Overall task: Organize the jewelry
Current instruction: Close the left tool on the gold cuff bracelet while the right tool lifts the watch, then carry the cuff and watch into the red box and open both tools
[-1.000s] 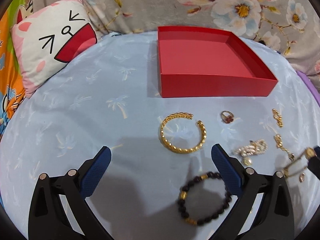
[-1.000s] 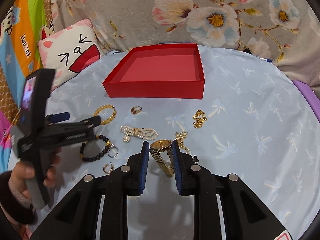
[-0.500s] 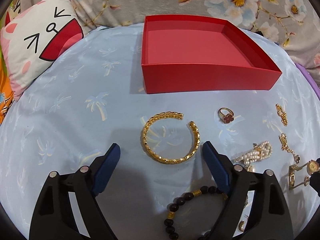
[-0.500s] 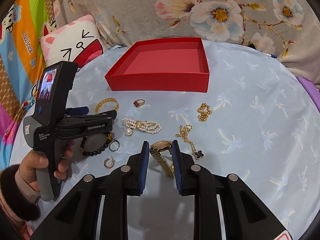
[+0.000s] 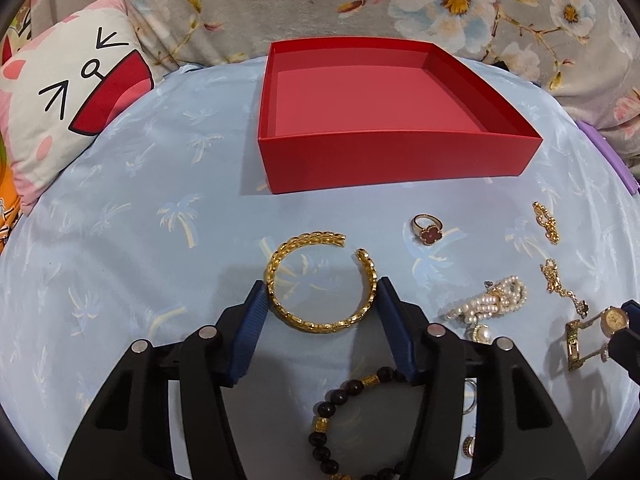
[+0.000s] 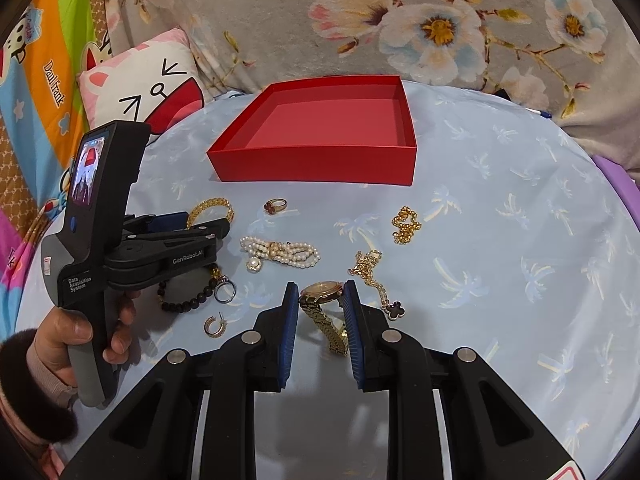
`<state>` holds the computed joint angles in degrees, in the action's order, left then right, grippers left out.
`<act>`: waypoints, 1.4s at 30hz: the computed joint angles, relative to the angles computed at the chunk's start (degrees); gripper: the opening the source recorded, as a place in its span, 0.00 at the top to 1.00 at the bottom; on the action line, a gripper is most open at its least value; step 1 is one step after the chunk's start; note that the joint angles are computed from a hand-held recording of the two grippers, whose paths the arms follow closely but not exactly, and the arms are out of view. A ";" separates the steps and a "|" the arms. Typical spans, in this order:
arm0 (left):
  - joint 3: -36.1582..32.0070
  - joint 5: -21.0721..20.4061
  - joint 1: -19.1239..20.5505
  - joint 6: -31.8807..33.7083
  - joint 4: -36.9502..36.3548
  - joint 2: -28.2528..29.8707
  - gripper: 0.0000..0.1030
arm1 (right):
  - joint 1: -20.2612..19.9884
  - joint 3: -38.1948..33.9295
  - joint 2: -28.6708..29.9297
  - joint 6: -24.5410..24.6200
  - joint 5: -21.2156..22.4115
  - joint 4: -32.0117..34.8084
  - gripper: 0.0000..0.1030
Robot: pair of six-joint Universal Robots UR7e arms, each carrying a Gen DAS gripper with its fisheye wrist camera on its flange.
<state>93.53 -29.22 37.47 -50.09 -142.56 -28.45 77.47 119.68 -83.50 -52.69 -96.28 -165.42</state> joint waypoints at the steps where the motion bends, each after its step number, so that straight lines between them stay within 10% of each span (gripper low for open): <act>1: 0.46 -0.55 -0.13 0.41 -1.06 -0.20 0.48 | -0.01 0.08 -0.15 -0.05 0.17 -0.03 0.79; 17: -2.04 0.49 -4.11 7.86 -1.58 -6.61 0.48 | 8.30 -15.65 5.84 3.63 -1.85 9.30 0.79; 29: -31.20 -0.47 6.19 24.02 1.49 4.59 0.48 | 13.00 -52.22 31.31 13.47 -4.13 24.39 0.79; 42: -62.62 -1.94 14.30 20.86 23.51 20.92 0.48 | 12.16 -72.44 47.85 10.26 -11.95 29.88 0.79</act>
<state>30.91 -31.16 51.77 -29.23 -119.05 -7.53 89.64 47.23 -35.65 -42.43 -108.23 -135.54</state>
